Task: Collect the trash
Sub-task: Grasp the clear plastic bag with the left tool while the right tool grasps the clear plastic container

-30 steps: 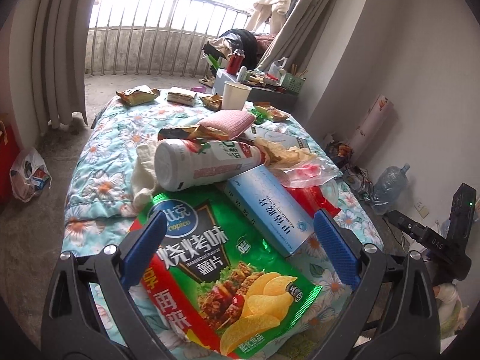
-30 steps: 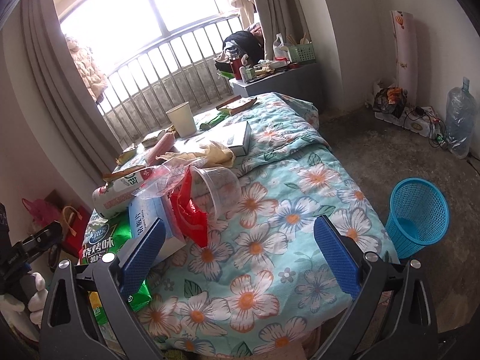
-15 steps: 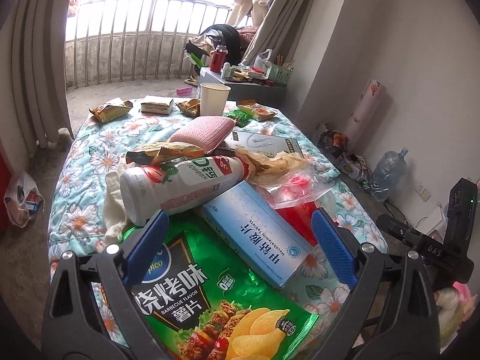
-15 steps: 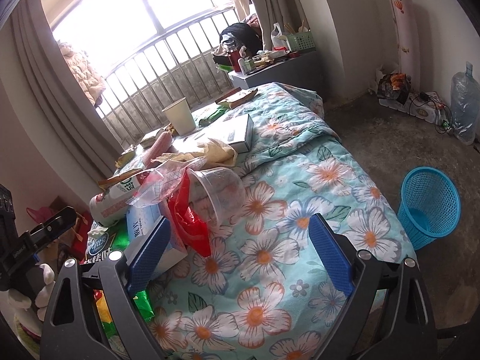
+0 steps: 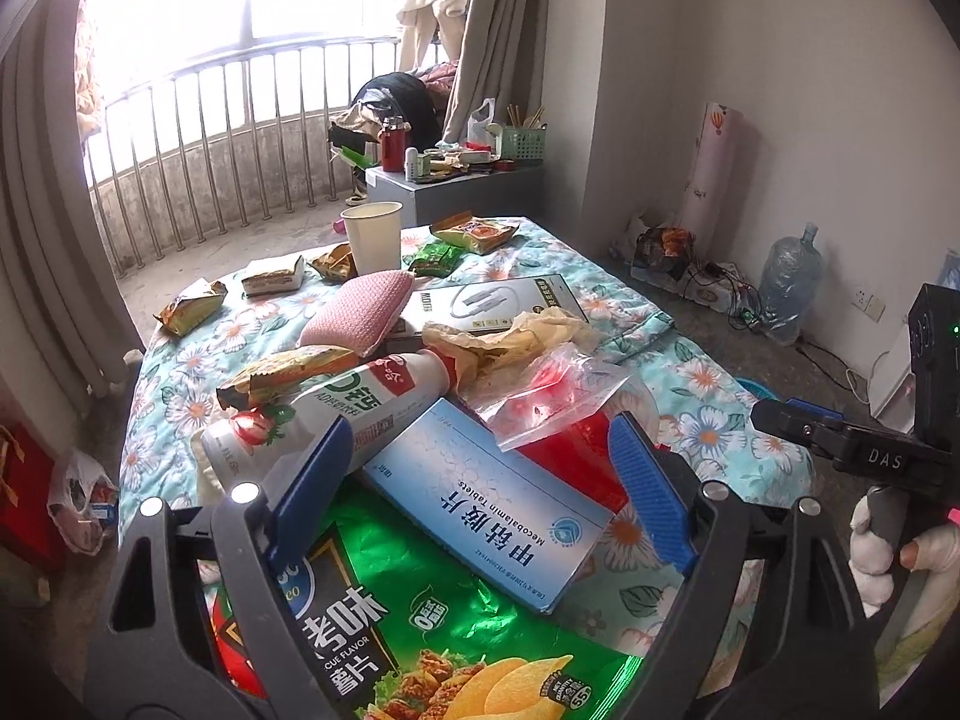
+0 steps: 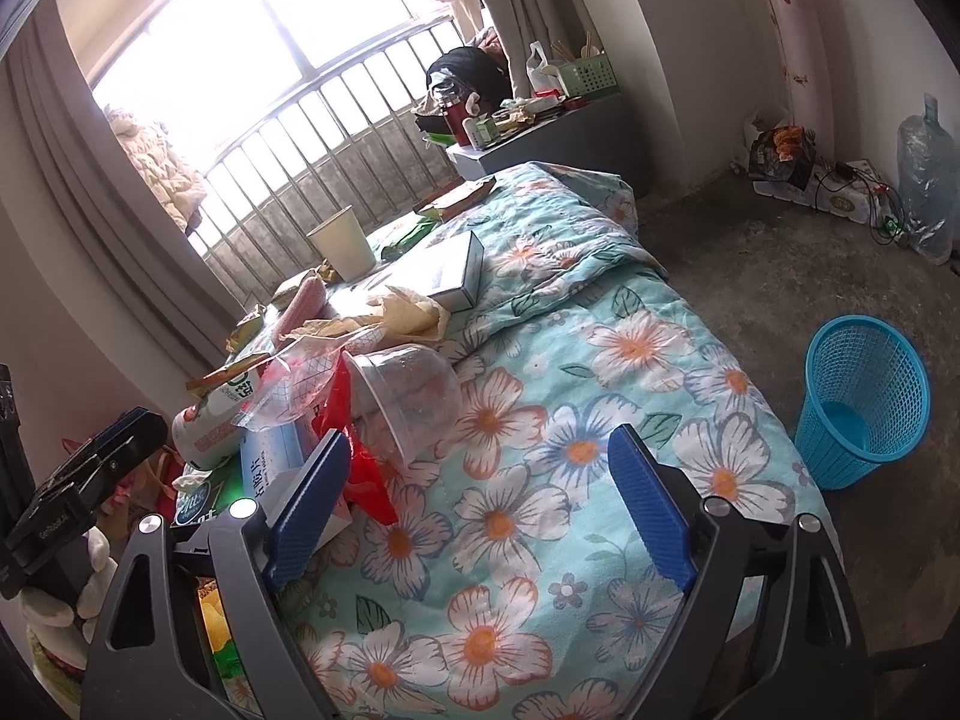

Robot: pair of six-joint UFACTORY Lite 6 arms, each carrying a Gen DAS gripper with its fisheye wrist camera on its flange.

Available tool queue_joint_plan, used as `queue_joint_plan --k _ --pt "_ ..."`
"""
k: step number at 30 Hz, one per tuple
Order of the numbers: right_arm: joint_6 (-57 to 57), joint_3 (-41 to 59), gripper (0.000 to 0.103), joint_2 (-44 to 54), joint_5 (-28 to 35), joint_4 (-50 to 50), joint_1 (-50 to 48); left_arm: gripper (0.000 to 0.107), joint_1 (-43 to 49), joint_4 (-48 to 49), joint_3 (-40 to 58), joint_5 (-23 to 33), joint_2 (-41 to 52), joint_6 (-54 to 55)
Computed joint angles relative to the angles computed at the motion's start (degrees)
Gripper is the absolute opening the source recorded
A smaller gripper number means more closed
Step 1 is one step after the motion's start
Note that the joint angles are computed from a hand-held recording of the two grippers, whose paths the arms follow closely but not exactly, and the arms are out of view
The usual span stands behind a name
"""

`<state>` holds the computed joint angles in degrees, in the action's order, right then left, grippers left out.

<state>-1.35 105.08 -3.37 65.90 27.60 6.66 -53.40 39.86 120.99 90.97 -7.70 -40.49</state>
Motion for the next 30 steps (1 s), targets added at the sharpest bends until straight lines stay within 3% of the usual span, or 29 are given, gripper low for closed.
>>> queue_joint_plan --k 10,16,21,26,30 --pt "-3.19 6.85 0.075 6.37 -0.28 -0.09 2.40 0.058 -4.39 6.59 -0.39 0.20 7.21 10.98" --pt "-4.21 12.74 0.070 11.67 0.47 -1.56 6.84 0.053 -0.29 3.35 -5.05 -2.89 7.30 15.04" --pt "-5.70 19.25 0.064 17.47 2.83 -2.56 9.97 0.040 5.78 -0.78 -7.69 -6.43 7.00 18.75" --pt "-5.88 23.48 0.052 22.09 5.22 -3.59 11.69 0.036 10.69 -4.91 -8.95 -10.19 6.25 22.10" --pt "-4.56 23.07 0.033 22.71 6.13 -3.06 10.65 0.032 12.27 -6.17 -9.33 -12.10 5.85 23.01"
